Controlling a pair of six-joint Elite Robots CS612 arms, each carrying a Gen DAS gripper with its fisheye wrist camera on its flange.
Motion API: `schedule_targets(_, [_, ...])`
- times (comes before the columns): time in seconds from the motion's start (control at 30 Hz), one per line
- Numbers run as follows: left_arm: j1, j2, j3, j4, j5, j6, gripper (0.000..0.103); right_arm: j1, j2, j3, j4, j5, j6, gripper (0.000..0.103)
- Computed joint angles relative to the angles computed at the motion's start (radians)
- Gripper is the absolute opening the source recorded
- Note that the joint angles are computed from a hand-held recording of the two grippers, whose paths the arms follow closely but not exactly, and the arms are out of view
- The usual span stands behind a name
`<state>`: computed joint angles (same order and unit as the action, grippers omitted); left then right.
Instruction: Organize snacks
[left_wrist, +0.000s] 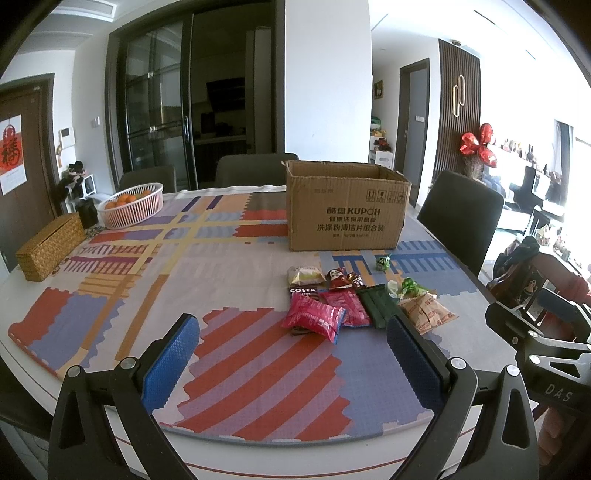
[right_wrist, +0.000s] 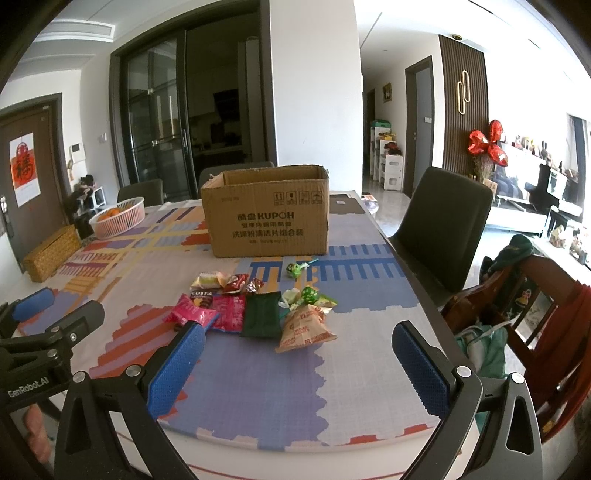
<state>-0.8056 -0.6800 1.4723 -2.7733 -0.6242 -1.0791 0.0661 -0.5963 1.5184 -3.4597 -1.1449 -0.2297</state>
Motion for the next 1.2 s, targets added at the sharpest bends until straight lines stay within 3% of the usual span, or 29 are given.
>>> schedule_targets(0.57, [0.018,0.022,-0.023,-0.012,-0.035,0.032,0.103,0.008,0.016,-0.030,0.076,-0.013,-0.026,0.102])
schedule_targets(0.83, [0.041,0.047,-0.054,-0.017,-0.053,0.068,0.103,0.022,0.044,-0.086,0.135,-0.039,-0.050,0.102])
schedule_targets(1.2, [0.089,0.094,-0.117,-0.005,-0.139,0.110,0.097,0.044,0.099,-0.194,0.247,-0.079,-0.074,0.100])
